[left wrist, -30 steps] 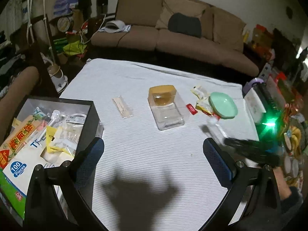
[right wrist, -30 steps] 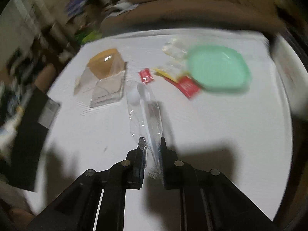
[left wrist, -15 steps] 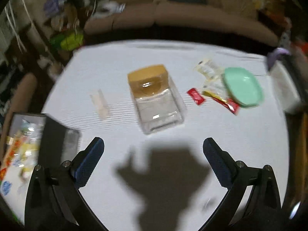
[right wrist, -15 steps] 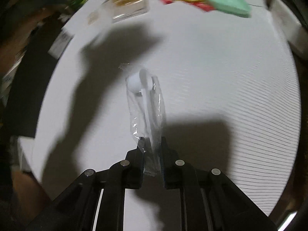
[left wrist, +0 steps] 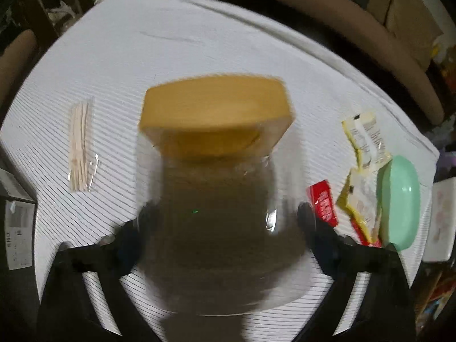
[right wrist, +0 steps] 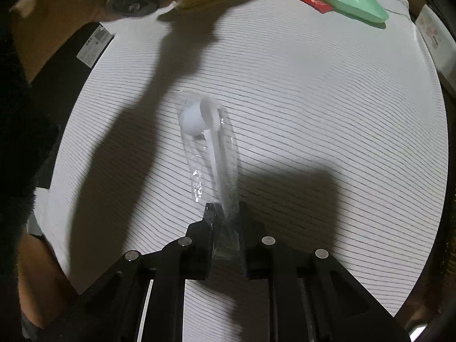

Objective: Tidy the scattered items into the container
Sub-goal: 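Grasp the clear box with orange lid with the left tool while the right tool holds the spoon bag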

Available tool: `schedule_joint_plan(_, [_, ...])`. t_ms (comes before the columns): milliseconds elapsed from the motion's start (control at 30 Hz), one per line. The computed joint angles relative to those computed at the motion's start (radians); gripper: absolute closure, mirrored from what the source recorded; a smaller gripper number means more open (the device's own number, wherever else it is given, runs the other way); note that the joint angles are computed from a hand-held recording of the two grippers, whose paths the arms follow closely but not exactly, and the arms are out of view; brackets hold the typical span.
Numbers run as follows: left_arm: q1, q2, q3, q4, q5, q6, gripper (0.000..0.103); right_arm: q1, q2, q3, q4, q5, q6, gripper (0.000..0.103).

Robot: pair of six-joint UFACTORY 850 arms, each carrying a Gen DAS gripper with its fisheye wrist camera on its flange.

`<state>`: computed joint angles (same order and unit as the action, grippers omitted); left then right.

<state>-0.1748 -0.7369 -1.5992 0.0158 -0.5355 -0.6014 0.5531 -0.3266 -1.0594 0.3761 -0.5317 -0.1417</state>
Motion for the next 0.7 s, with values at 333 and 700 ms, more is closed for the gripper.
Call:
schedule_joint_plan(333, [0.03,0.31,0.286,-0.2,0.07,0.38,0.016,-0.078,0.073,0.052,0.265,0.005,-0.251,0.088])
schedule_joint_plan(700, [0.284,0.851,0.572,-0.024,-0.031,0.518,0.015,-0.062,0.093,0.058,0.45,-0.001,-0.384,0.088])
